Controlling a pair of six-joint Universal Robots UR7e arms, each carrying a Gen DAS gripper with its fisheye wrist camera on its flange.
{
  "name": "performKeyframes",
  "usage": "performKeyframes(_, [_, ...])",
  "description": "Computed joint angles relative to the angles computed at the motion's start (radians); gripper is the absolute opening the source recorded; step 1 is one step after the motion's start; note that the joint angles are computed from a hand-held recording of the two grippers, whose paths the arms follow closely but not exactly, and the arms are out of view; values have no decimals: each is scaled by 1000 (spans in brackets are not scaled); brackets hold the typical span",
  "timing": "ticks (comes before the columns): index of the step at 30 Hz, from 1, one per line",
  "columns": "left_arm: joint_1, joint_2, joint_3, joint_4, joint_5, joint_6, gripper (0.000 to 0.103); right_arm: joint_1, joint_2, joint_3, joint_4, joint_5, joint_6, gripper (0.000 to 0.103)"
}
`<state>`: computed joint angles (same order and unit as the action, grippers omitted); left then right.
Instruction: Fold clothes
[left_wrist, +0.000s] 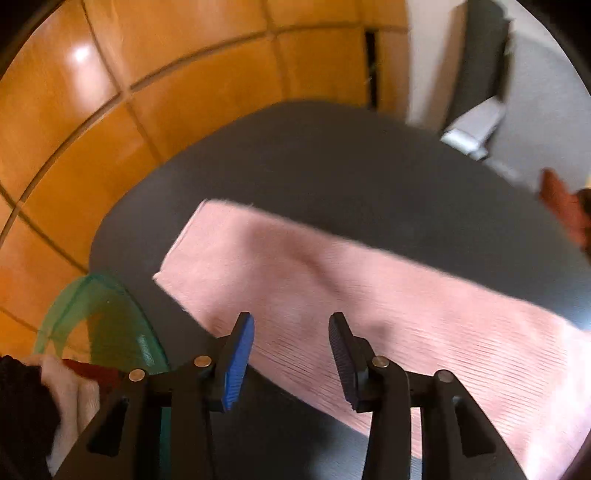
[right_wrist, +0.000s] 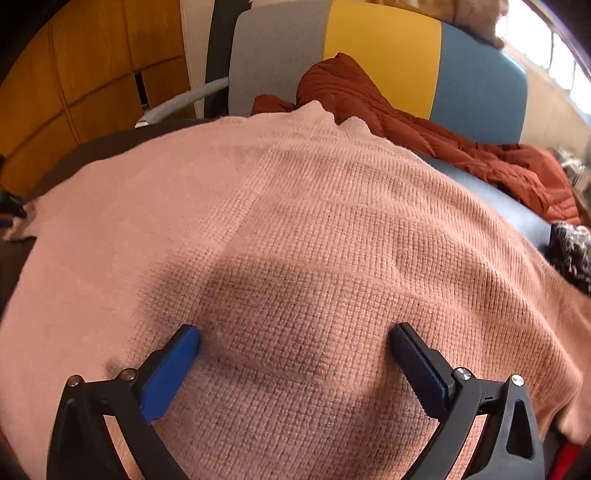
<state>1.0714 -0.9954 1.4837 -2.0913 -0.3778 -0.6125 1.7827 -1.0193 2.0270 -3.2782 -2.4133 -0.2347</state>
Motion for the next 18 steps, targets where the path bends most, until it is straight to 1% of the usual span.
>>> performKeyframes(2, [-43, -35, 72, -123, -75, 49, 43, -2, 4, -4, -3, -5, -8, 103])
performKeyframes(5, [-113, -100, 194, -264, -216, 153, 43, -2, 1, 2, -10, 1, -4, 103])
performKeyframes(6, [-145, -132, 255, -296, -267, 184, 43, -3, -4, 6, -8, 8, -1, 103])
performKeyframes(8, [-200, -149, 318, -313, -332, 200, 43, -6, -19, 14, -2, 27, 8, 103])
performKeyframes(9, [-222, -176, 367, -325, -381, 233, 43, -7, -40, 26, 10, 52, 22, 103])
performKeyframes(12, [-276, -237, 486, -339, -458, 286, 43, -3, -131, 85, 64, 134, 81, 100])
performKeyframes(14, [-312, -278, 562, -339, -495, 297, 43, 0, -211, 145, 110, 190, 82, 100])
performKeyframes(16, [-330, -327, 628, -322, -531, 306, 43, 2, -293, 199, 162, 247, 82, 100])
performKeyframes(18, [-340, -345, 673, -335, -556, 330, 43, 4, -377, 250, 224, 300, 78, 100])
